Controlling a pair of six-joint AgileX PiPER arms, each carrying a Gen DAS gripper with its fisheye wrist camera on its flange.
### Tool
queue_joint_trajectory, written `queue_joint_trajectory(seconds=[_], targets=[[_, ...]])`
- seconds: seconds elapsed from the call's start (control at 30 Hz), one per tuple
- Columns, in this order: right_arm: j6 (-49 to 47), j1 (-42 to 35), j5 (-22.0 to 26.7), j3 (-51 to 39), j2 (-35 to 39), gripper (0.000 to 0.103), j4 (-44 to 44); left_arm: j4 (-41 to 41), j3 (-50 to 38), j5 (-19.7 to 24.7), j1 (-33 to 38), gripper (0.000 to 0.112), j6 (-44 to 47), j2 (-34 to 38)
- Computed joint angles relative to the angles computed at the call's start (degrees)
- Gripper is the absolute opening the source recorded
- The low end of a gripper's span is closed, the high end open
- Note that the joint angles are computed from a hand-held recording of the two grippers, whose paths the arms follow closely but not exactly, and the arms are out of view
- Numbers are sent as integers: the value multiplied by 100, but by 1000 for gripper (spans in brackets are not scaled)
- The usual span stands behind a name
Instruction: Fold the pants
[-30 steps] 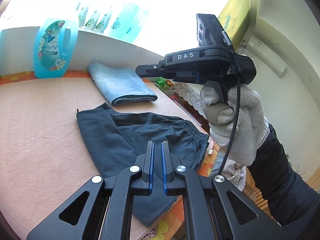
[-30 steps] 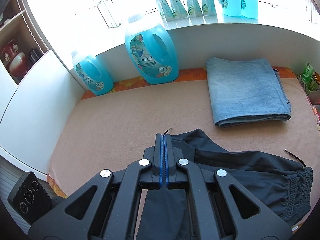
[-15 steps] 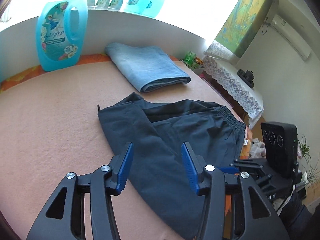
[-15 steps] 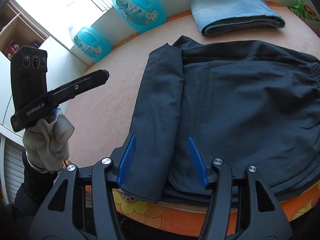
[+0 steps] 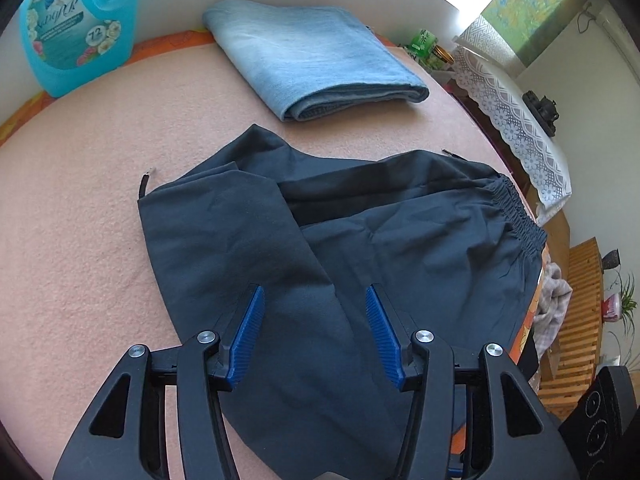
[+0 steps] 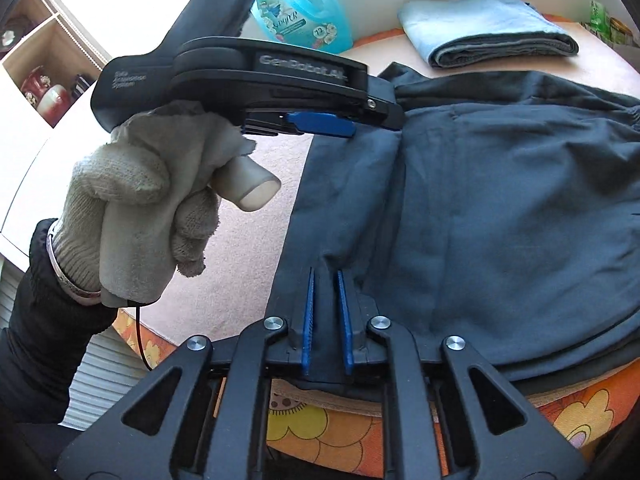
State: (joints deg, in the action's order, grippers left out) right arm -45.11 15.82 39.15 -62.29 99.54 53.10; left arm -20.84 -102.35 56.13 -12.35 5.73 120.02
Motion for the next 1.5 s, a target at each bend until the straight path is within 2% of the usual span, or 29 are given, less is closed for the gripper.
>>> queue_joint_trajectory(seconds=[0.1, 0.17, 0.27, 0.37, 0.4, 0.43, 0.47, 0.5, 0.53, 0.7, 0.77, 0.87, 1.03, 1.1, 1.17, 1.23, 1.3, 1.33, 1.43, 1.5], targets=[[-164, 266, -217, 108, -109, 9, 197, 357, -423, 489, -104, 60, -150, 161], [-225, 480, -397, 195, -141, 9, 309, 486, -458, 623, -132, 64, -102, 152], [-540, 764, -661, 396, -215, 8, 719, 628, -203, 568, -94, 64, -35, 34], [-685, 1103, -1007, 514, -298, 8, 935, 533, 330, 182, 55, 63, 203, -231], [-719, 1194, -1058, 525, -301, 8, 996, 504, 492, 43, 115, 59, 288, -318], [-763, 1244, -1050, 521, -299, 8, 1052, 450, 654, -94, 193, 44, 377, -408], [-802, 1292, -1032, 517, -288, 8, 1092, 345, 764, -170, 288, 34, 497, -468], [-871, 1326, -1019, 531, -294, 8, 1131, 208, 886, -228, 404, 17, 629, -534], [-1009, 1325, -961, 550, -302, 8, 1205, 48, 1025, -308, 513, 12, 769, -609], [-1398, 819, 53, 453, -274, 8, 1565, -655, 1812, -811, 972, 8, 1481, -1009], [-1381, 509, 178, 517, -403, 8, 1579, -1098, 2037, -923, 1175, 8, 1725, -1068], [-732, 288, -399, 433, -494, 8, 784, -1488, 2212, -932, 1399, 8, 1991, -1092], [-57, 312, -462, 38, 59, 8, -106, -1929, 2169, -838, 1562, 8, 2222, -1034], [363, 665, -603, 112, 36, 8, -762, -1953, 2136, -817, 1569, 8, 2273, -1035], [345, 910, -846, 375, -187, 8, -863, -1989, 2066, -769, 1597, 8, 2301, -990], [238, 1148, -939, 543, -378, 17, -687, -2057, 2029, -762, 1618, 8, 2293, -948], [161, 1494, -1207, 719, -532, 69, -587, -2111, 1985, -729, 1627, 8, 2302, -913], [319, 1749, -1417, 760, -569, 71, -789, -2128, 1972, -714, 1629, 8, 2315, -909], [1616, 2496, -1975, 639, -419, 71, -2246, -2151, 1907, -664, 1669, 8, 2341, -875], [2445, 2797, -2118, 534, -256, 71, -3048, -2156, 1814, -604, 1728, 8, 2297, -813]])
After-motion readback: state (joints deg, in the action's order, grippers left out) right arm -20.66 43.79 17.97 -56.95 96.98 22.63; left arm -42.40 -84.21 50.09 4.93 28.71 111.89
